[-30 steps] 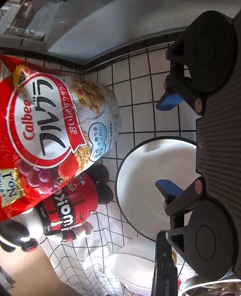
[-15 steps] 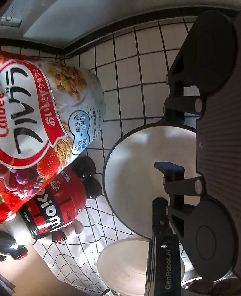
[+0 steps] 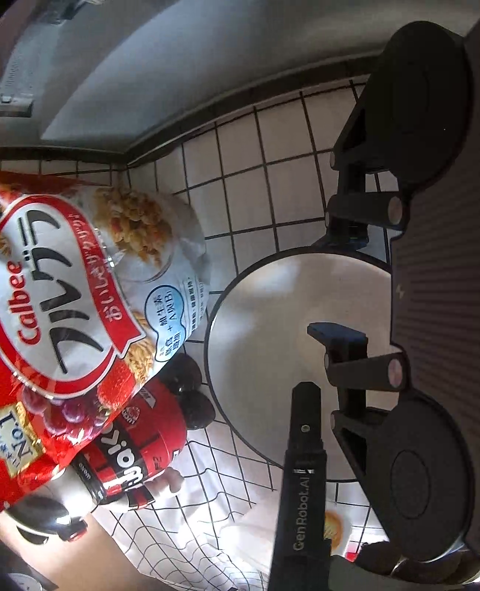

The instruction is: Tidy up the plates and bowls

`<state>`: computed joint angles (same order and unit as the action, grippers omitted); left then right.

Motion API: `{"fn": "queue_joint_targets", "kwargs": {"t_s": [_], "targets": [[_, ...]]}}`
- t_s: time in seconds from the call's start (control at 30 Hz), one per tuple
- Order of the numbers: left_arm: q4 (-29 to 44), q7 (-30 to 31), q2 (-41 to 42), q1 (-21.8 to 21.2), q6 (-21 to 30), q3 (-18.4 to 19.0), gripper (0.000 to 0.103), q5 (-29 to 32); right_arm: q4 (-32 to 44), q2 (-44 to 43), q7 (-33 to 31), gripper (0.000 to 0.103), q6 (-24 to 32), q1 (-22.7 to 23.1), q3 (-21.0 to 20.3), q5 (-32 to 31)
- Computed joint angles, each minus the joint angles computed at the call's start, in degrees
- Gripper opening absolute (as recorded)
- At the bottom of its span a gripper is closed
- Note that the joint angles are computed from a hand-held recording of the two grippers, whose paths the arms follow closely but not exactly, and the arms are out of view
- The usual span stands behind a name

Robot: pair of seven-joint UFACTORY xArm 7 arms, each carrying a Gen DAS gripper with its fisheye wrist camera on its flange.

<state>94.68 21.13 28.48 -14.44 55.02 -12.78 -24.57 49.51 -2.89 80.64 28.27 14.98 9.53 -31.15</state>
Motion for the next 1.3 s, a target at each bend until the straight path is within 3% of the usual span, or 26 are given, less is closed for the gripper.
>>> {"fn": "queue_joint_targets", "kwargs": {"t_s": [0.23,0.5,0.73,1.3], "targets": [[4.65,-3.39,4.1,0.57,3.32,-0.16,0.022,-1.66,1.84,2.93,-0.53,0.04,-0.18,0.49,-0.9,-0.45],[6.74,-4.69,5.15,-1.35,3.36,0.23,0.021,2.24,1.31,3.29,-2.28,0.04,-1.92,0.79,-1.93,-0.44],[3.19,0.73,2.87,-1.09,0.49,-0.64,0.031,2.4,0.69,2.99,-0.15,0.041,-3.14,0.56,-1.88,-0.61],[1.32,3.61,-5.91,0.18,2.94,0.96,0.033,2.02,4.25,-1.3,5.67,0.04,0.28,0.74,0.61,0.73]]}}
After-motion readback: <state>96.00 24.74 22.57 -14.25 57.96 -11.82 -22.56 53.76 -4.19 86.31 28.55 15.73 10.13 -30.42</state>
